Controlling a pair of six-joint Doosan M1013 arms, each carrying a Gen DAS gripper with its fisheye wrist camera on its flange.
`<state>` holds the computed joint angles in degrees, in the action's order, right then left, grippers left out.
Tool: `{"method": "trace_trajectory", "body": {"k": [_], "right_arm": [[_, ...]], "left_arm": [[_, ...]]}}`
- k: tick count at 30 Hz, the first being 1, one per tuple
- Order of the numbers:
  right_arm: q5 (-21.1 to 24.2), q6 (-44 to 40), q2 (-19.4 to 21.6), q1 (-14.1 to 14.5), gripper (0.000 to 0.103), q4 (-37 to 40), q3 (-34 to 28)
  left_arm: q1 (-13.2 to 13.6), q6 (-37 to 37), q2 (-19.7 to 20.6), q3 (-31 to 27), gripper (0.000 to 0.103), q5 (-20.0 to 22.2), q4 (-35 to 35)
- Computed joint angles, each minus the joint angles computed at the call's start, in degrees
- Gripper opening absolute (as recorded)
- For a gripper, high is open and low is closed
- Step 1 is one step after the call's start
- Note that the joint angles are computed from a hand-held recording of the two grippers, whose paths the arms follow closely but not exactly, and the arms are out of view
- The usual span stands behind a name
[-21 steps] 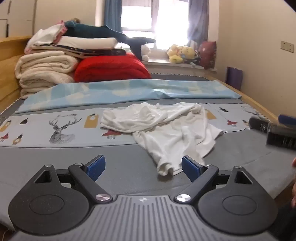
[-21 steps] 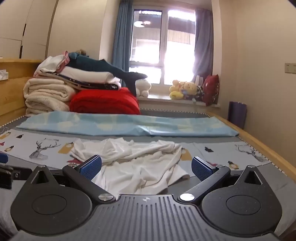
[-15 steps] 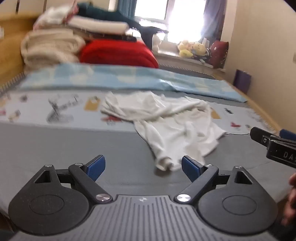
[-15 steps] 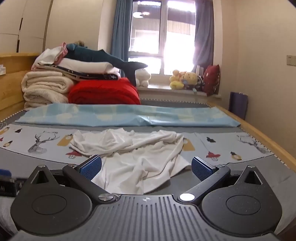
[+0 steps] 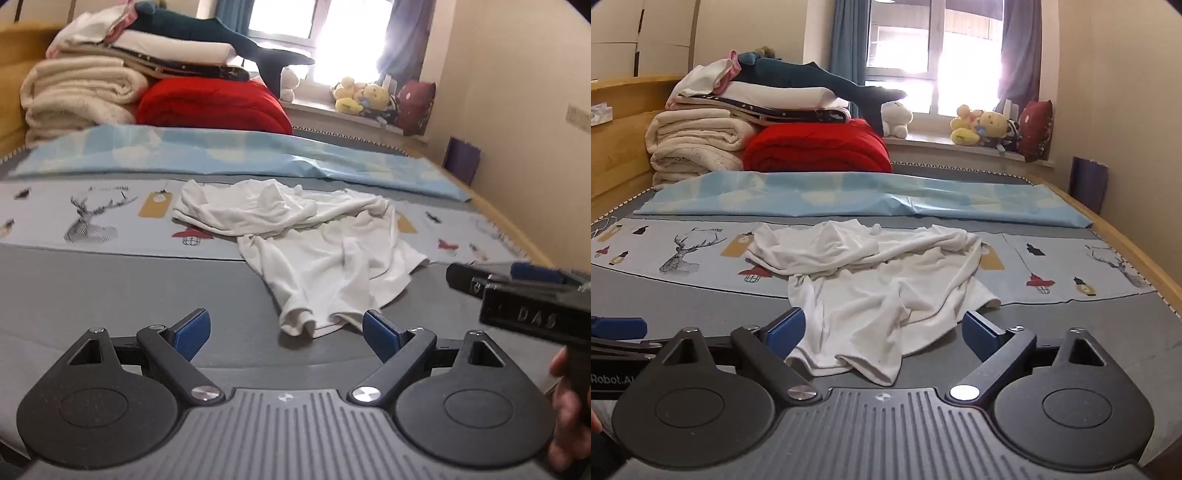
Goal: Fold small clothes
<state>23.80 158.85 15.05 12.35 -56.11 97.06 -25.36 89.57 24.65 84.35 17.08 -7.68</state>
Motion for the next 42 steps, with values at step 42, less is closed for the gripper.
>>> {"method": "trace_trajectory", "body": {"k": [42], "right_arm": [[-0.92,-10.52,0.35,0.39,0.084,8.14,-0.44]], "left_arm": [[-0.35,-2.03,0.43,-0.33,0.093,1.81,1.49]]}}
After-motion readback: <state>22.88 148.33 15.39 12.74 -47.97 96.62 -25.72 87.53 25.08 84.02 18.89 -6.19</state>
